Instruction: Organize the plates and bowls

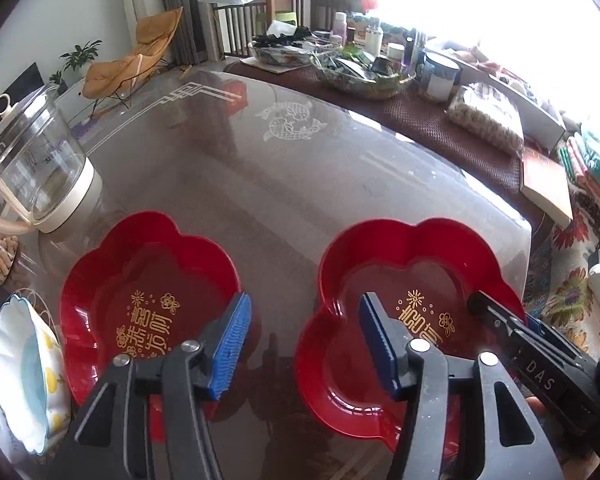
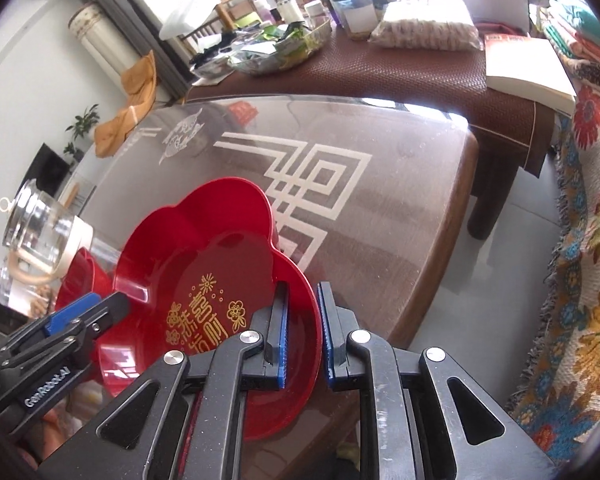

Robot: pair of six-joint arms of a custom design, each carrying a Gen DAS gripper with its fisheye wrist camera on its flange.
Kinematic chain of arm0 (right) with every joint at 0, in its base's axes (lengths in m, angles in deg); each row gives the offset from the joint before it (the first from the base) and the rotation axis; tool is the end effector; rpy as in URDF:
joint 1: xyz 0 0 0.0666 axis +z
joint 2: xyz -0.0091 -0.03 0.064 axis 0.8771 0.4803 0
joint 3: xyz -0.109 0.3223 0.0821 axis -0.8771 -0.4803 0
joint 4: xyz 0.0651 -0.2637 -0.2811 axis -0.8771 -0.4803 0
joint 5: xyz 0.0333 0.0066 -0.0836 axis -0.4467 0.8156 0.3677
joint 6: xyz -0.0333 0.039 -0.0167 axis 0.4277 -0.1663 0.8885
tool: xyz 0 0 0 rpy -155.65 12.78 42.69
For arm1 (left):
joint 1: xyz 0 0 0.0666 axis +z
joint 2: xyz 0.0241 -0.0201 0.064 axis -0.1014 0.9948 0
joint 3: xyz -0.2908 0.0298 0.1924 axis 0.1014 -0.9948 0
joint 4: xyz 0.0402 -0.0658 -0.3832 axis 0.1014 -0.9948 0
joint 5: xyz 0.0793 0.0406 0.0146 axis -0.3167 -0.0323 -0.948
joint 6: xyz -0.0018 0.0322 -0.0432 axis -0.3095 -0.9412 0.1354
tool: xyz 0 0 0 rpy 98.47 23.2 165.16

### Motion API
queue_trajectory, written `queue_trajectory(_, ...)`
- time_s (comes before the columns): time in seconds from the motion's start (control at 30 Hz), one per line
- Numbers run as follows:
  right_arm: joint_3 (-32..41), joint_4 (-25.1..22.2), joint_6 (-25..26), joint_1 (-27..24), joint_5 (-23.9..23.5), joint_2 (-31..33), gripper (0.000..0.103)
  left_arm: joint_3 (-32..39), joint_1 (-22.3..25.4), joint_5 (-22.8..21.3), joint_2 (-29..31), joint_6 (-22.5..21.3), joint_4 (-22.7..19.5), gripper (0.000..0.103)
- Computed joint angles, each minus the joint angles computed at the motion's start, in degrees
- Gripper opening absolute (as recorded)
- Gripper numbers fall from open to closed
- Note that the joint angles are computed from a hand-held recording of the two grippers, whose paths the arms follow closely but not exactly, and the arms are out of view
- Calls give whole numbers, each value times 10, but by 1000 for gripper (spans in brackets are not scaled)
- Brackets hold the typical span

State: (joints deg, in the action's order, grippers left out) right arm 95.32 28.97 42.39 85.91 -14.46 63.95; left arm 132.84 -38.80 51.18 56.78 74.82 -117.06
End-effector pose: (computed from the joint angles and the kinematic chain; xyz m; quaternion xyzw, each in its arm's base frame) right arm 0.3530 0.1595 0.2787 0.1315 0.9339 0.1576 0.2928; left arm 0.3909 -0.2442 0.3217 0.0343 0.9580 -0.0265 0.2835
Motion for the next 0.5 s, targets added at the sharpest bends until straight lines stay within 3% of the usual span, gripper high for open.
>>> queue_trajectory(0.03,0,2,-1,1,3,-3,63,-12,5,-6,-24,11,8,73)
queue_trajectory(0.07,1,1,-4,6,19,-11,66,-28,8,-17,-52,21,15,82)
queue_trajectory(0.17,-2,-13,-9,25,74,-48,66,-75,12,-45,-142,37,25,88)
queue_trajectory(0.27,4,-44,-18,51,110,-90,68,-118,5,-69,-235,47,-3,91)
queue_trajectory(0.37,21,-90,-15,98,144,-120,70,-161,-21,-130,-333,71,-53,98)
queue_trajectory(0.5,43,-154,-36,188,210,-143,70,-195,-71,-220,-443,142,-179,98)
